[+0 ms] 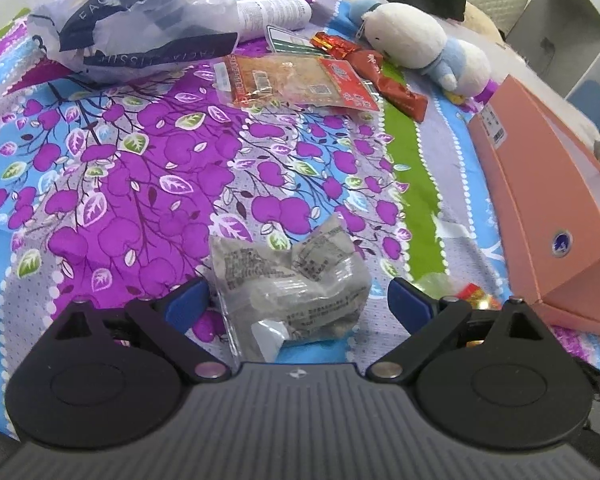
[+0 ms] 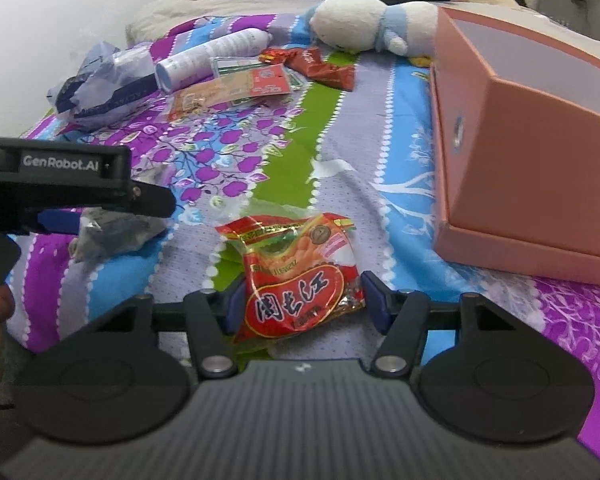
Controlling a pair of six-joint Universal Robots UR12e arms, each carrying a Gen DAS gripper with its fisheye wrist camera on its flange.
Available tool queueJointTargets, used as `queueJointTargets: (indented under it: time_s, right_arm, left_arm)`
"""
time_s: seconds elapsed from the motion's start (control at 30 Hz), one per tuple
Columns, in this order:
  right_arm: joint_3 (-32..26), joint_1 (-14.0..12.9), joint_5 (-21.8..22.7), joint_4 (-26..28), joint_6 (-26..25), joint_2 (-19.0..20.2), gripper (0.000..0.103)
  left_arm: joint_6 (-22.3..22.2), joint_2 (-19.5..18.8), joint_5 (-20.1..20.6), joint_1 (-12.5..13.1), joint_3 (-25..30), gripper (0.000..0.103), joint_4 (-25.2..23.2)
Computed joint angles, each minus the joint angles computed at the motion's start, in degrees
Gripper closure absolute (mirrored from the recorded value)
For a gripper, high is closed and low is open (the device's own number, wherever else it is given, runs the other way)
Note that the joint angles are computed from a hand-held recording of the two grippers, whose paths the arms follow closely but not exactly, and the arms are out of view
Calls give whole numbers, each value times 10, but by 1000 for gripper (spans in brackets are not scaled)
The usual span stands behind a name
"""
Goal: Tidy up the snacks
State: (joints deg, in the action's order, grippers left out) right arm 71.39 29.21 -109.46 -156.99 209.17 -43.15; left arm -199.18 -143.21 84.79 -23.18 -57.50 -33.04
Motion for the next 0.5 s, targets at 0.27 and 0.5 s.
queueJointTargets:
  time_s: [0.27, 0.5]
  right_arm:
    - [4, 0, -14, 12, 24, -6, 42]
    - [-3, 2, -24, 21, 23, -10, 42]
  left_arm:
    - [23, 2, 4, 0, -3, 22, 7]
    - [26, 11, -14, 3, -11, 22, 11]
